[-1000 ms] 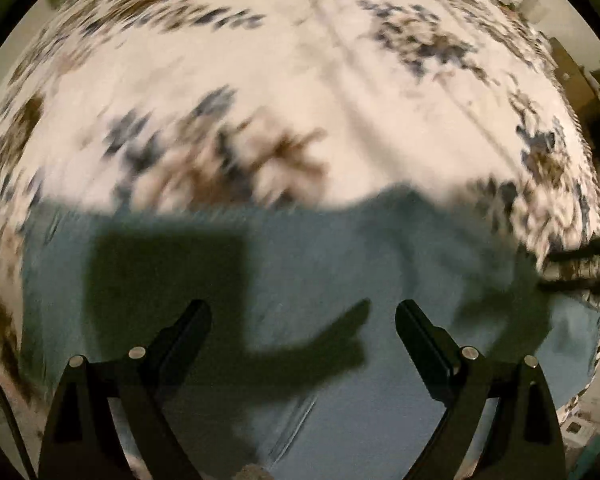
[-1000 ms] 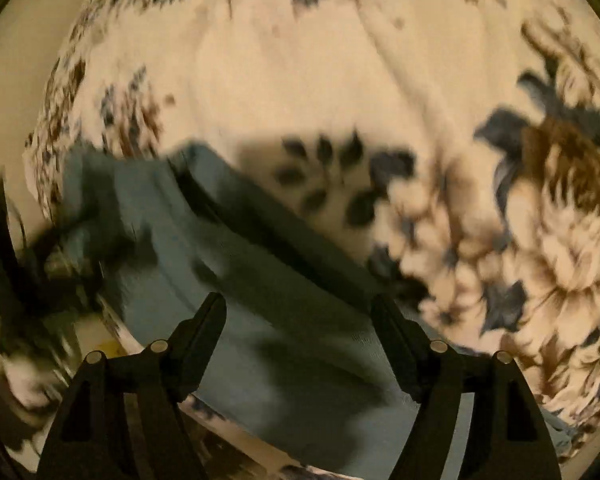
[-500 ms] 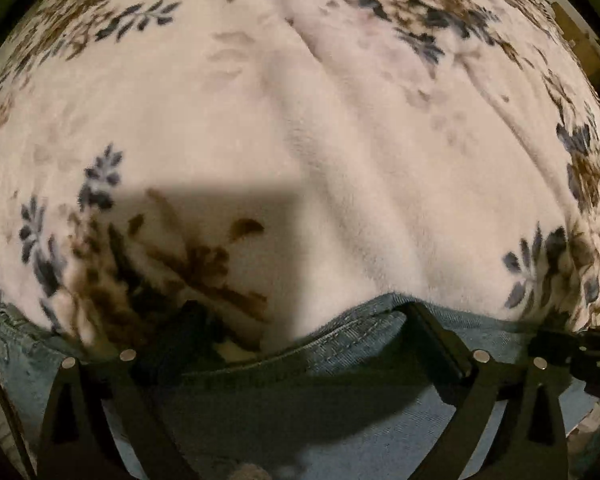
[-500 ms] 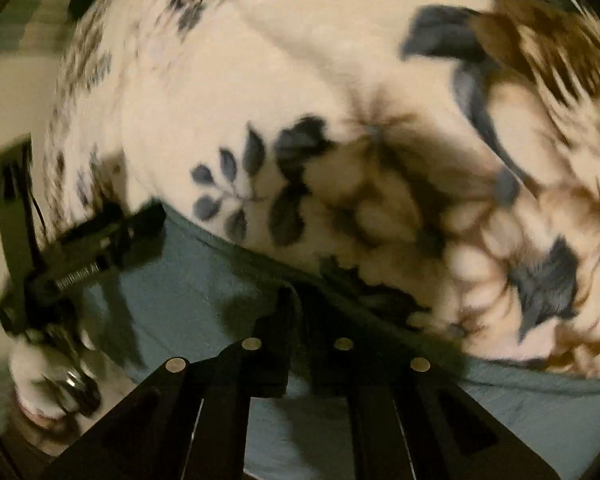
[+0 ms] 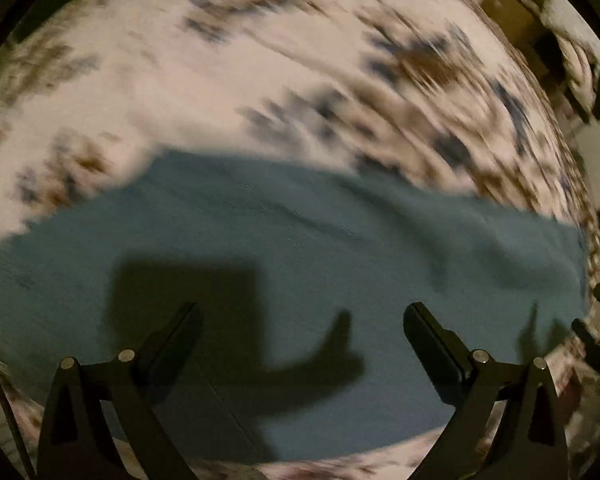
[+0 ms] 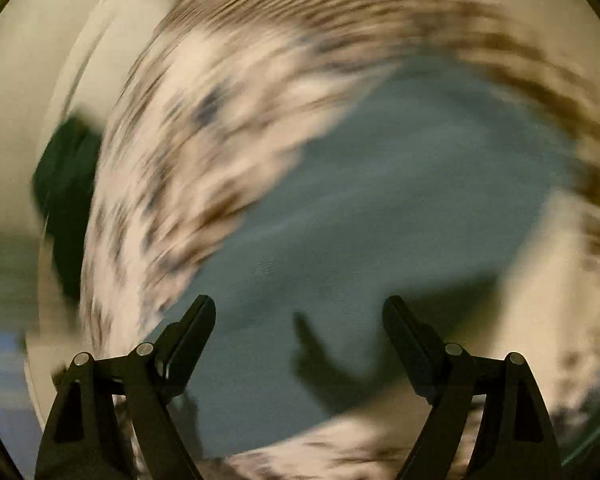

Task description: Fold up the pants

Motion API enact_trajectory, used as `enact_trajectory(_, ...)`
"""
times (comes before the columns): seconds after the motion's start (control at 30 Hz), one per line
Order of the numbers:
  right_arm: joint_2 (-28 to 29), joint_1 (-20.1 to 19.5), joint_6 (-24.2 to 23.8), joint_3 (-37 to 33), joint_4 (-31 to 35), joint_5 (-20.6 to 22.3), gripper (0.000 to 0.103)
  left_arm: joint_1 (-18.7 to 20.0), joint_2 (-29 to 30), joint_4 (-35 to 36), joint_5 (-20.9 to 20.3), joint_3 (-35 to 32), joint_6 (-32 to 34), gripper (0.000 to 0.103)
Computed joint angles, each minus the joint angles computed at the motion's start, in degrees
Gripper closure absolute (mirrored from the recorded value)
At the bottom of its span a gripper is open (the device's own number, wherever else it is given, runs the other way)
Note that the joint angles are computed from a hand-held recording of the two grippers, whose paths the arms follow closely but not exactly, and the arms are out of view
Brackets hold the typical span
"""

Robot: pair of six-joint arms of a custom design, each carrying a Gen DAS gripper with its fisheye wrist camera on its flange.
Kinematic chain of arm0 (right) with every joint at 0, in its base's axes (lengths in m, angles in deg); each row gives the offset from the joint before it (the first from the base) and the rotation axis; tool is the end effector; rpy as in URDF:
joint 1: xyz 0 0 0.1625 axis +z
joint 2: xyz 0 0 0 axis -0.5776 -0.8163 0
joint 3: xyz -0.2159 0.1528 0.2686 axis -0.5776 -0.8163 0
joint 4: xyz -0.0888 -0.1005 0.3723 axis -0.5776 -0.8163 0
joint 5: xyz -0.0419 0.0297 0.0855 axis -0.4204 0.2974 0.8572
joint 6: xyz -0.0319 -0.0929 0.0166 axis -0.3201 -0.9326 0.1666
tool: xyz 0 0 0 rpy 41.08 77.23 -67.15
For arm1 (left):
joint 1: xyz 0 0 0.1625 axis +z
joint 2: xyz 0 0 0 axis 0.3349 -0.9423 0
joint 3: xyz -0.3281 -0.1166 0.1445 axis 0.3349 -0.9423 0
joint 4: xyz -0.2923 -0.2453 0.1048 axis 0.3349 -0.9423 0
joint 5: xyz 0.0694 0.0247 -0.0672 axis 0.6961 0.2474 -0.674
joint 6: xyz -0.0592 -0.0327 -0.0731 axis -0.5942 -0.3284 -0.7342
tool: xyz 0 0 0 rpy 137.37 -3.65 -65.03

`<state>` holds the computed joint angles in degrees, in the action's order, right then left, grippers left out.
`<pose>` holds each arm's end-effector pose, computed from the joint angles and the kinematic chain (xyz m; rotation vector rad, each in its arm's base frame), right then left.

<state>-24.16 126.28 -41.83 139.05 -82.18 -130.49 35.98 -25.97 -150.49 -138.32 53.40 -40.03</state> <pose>0.1069 -0.5917 0.3072 -0.7494 -2.6906 0.7613 -0.2338 -0.6781 0.2695 -0.0530 2.4959 -0.2381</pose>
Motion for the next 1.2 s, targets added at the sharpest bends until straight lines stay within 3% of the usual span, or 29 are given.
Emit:
enact_trajectory(0.1, -9.0, -8.0, -0.7, 7.2, -4.2, 2.1, 0.016, -1.6, 2.8, -1.6, -3.0, 0.7, -1.0, 0.0)
enact_trajectory(0.17, -11.6, -14.0, -2.1, 10.7, -8.7, 10.3, 0.019, -2.6, 4.7, -2.0, -3.2, 0.6, -0.6, 0.0)
enact_trajectory(0.23, -11.6, -17.0, -3.5, 12.5, -13.8, 17.2, 0.031, -2.9, 6.7, -0.5, -2.7, -0.8, -0.1, 0.0)
enact_trajectory(0.37, -9.3, -17.3, -9.0, 10.8, -18.7, 21.2, 0.034, -2.7, 10.1, 3.8, -1.4, -4.2, -0.9, 0.0)
enact_trajectory(0.43, -7.7, -17.2, -9.8, 8.8, -17.8, 21.6, 0.035, -2.2, 11.1, 4.8, -1.7, -5.6, -1.6, 0.0)
enact_trajectory(0.47, -6.7, -17.5, -9.7, 7.4, -16.0, 21.0, 0.035, -2.0, 11.4, 5.2, -1.8, -6.0, -1.9, 0.0)
enact_trajectory(0.57, -5.4, -20.8, -5.2, 7.6, -18.4, 28.6, 0.04, -1.5, 13.1, 7.0, -2.2, -8.4, -3.3, 0.0)
enact_trajectory(0.6, -5.2, -21.0, -4.9, 7.4, -19.0, 30.2, 0.056, -1.3, 13.5, 7.3, -2.4, -9.1, -3.6, 0.0)
enact_trajectory(0.63, -5.4, -20.8, -6.0, 7.2, -19.3, 31.0, 0.078, -1.2, 13.9, 7.5, -2.6, -9.7, -3.9, 0.0)
enact_trajectory(0.7, -5.2, -19.9, -9.7, 7.0, -20.5, 33.4, 0.09, -0.7, 14.8, 8.0, -2.8, -11.3, -4.4, 0.0)
enact_trajectory(0.8, -3.2, -19.3, -12.9, 4.7, -18.1, 35.3, 0.089, -0.3, 15.7, 8.7, -2.6, -12.6, -5.5, 0.0)
enact_trajectory(0.83, -2.1, -19.8, -12.1, 3.9, -17.4, 36.1, 0.077, -0.3, 15.9, 8.7, -2.3, -12.7, -5.8, 0.0)
enact_trajectory(0.9, 1.0, -21.2, -8.0, 1.5, -14.6, 37.4, 0.063, -0.3, 16.1, 8.0, -1.4, -12.6, -6.1, 0.0)
enact_trajectory(0.93, 2.0, -21.4, -7.2, 0.8, -14.1, 37.5, 0.065, -0.2, 16.5, 8.7, -1.5, -13.3, -6.7, 0.0)
enact_trajectory(1.0, 2.3, -21.2, -4.8, 0.9, -15.2, 35.6, 0.084, 0.0, 18.2, 11.2, -2.5, -16.9, -7.2, 0.0)
enact_trajectory(1.03, 1.5, -21.2, -3.8, 1.8, -16.1, 34.6, 0.087, 0.3, 18.9, 11.7, -3.0, -18.3, -7.1, 0.0)
enact_trajectory(1.07, 0.5, -21.3, -3.1, 3.0, -17.4, 33.6, 0.087, 0.6, 19.3, 11.7, -3.4, -19.3, -6.9, 0.0)
enact_trajectory(1.2, 0.0, -23.1, -3.9, 5.8, -20.1, 38.2, 0.076, 1.1, 18.2, 11.2, -3.3, -18.7, -5.6, 0.0)
